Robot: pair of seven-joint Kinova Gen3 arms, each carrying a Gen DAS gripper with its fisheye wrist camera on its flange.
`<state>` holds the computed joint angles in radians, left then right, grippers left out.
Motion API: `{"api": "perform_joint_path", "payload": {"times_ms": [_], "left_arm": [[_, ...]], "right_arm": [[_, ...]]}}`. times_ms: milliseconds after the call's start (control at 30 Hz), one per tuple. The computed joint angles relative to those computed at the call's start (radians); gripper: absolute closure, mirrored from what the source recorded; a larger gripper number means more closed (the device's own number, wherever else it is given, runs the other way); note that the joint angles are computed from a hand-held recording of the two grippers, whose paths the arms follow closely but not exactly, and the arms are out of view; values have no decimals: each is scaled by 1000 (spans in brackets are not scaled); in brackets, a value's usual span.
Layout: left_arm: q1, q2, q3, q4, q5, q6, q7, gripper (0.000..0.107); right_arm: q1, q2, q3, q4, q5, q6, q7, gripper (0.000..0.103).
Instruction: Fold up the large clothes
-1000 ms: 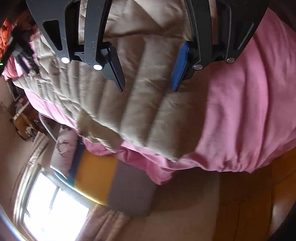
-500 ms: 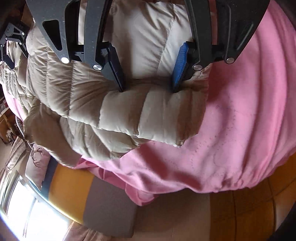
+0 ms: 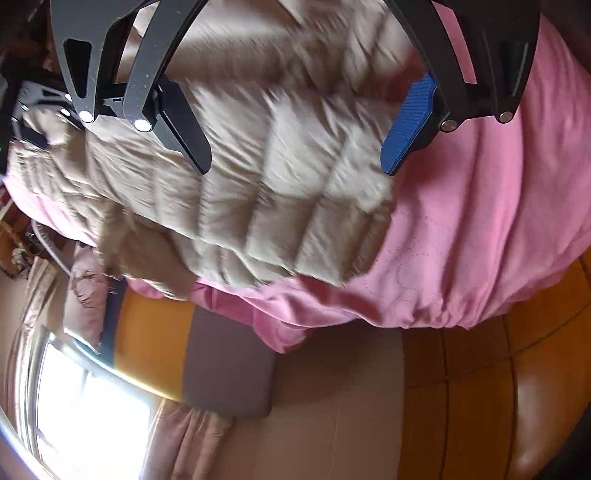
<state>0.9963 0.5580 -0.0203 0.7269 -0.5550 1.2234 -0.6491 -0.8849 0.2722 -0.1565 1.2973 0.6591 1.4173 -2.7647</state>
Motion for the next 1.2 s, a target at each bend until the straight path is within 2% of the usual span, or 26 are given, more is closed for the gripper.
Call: {"api": "perform_joint_path", "payload": {"times_ms": [100, 200, 300, 367, 400, 500, 567, 633, 700, 833, 900, 1000, 1100, 1167, 1200], "left_arm": [[16, -22, 23, 52, 31, -12, 32, 14], [9, -24, 51, 106, 61, -39, 22, 13], [38, -37, 40, 199, 12, -109, 34, 8], [31, -45, 45, 225, 10, -136, 50, 8], [28, -48, 48, 231, 10, -142, 56, 8], [34, -47, 51, 238, -5, -144, 65, 8], [38, -42, 52, 233, -13, -141, 71, 8], [41, -41, 52, 233, -17, -140, 75, 8], [39, -41, 54, 233, -18, -138, 73, 8], [37, -39, 55, 231, -18, -132, 69, 8], [39, -30, 55, 217, -19, -120, 65, 8], [40, -16, 54, 192, -15, -99, 52, 8], [36, -15, 53, 190, -4, -99, 43, 8], [33, -16, 52, 191, 1, -103, 41, 8], [33, -15, 51, 191, 2, -104, 41, 8]], "right_arm": [[126, -97, -95, 90, -69, -122, -82, 2], [265, -236, -209, 219, -66, -237, -204, 2], [401, -375, -331, 346, -33, -275, -326, 2], [435, -452, -347, 422, -26, -260, -407, 2], [435, -485, -328, 453, -37, -243, -438, 2], [416, -617, -201, 572, -98, -248, -520, 2], [470, -688, -141, 620, -165, -233, -521, 7], [506, -744, -82, 655, -184, -204, -527, 9], [553, -793, -39, 674, -191, -189, -478, 9], [643, -835, 34, 681, -182, -217, -334, 9], [662, -843, 74, 679, -153, -239, -306, 8], [753, -838, 102, 672, -138, -283, -283, 3], [796, -821, 151, 666, -150, -321, -259, 4], [805, -818, 195, 669, -161, -356, -230, 28], [815, -808, 215, 663, -185, -366, -201, 54]]}}
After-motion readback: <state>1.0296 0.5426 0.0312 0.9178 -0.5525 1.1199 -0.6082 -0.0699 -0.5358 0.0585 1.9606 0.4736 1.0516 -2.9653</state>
